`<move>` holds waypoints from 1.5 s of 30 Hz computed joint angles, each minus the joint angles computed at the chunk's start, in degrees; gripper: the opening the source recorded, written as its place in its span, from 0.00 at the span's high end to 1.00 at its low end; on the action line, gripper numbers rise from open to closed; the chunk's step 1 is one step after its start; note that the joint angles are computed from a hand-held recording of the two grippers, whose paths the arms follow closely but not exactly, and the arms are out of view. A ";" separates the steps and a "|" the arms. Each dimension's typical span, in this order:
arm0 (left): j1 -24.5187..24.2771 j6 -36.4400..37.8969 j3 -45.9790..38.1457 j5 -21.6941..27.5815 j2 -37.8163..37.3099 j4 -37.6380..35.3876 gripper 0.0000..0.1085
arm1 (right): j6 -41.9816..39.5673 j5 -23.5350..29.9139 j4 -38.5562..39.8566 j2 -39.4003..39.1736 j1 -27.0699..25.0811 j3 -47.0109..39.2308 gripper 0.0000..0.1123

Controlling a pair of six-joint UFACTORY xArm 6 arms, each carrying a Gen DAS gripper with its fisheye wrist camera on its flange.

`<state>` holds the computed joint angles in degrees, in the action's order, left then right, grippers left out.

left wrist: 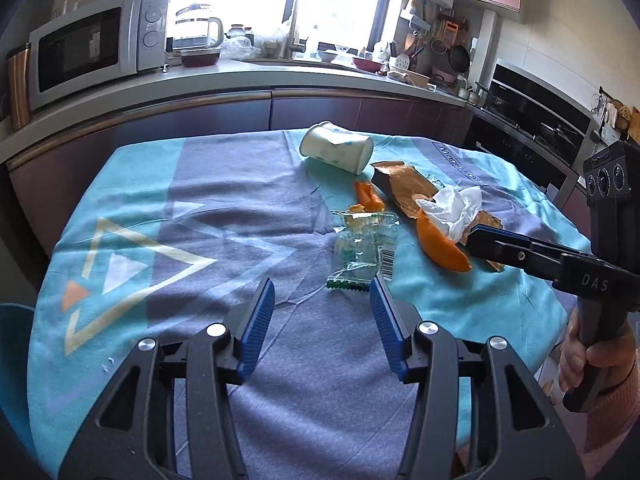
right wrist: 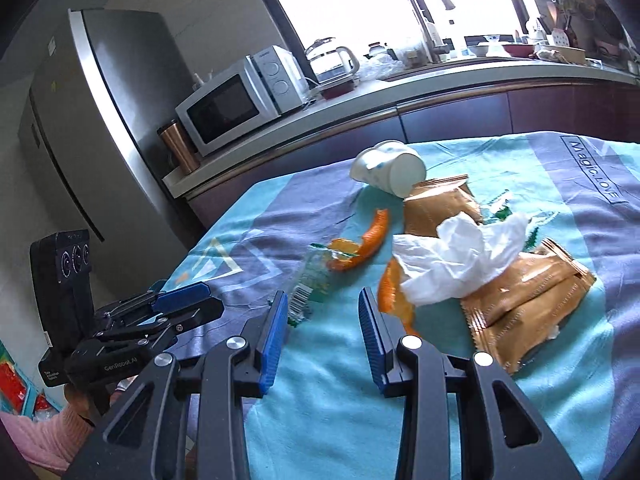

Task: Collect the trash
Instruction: 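Move both open tools back to the table, left tool over the clear wrapper, then close the right tool on the orange peel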

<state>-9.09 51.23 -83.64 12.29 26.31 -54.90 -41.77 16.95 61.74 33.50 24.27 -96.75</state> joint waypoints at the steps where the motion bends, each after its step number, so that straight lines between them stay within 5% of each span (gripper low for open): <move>1: -0.15 -1.10 -0.72 0.45 0.62 1.40 0.53 | -0.08 -0.43 0.33 -0.20 -0.28 0.45 0.69; 19: -0.61 -25.84 -17.13 9.69 13.09 27.64 0.50 | -3.39 -1.18 6.13 -0.34 -2.73 1.87 0.68; 27: -0.82 -26.83 -17.54 10.02 13.48 28.90 0.59 | -2.01 -0.45 5.14 -0.21 -3.35 2.62 0.68; 45: -0.27 -19.24 -3.10 1.28 3.54 21.25 0.59 | 5.41 1.66 -5.39 2.36 -2.18 0.49 0.69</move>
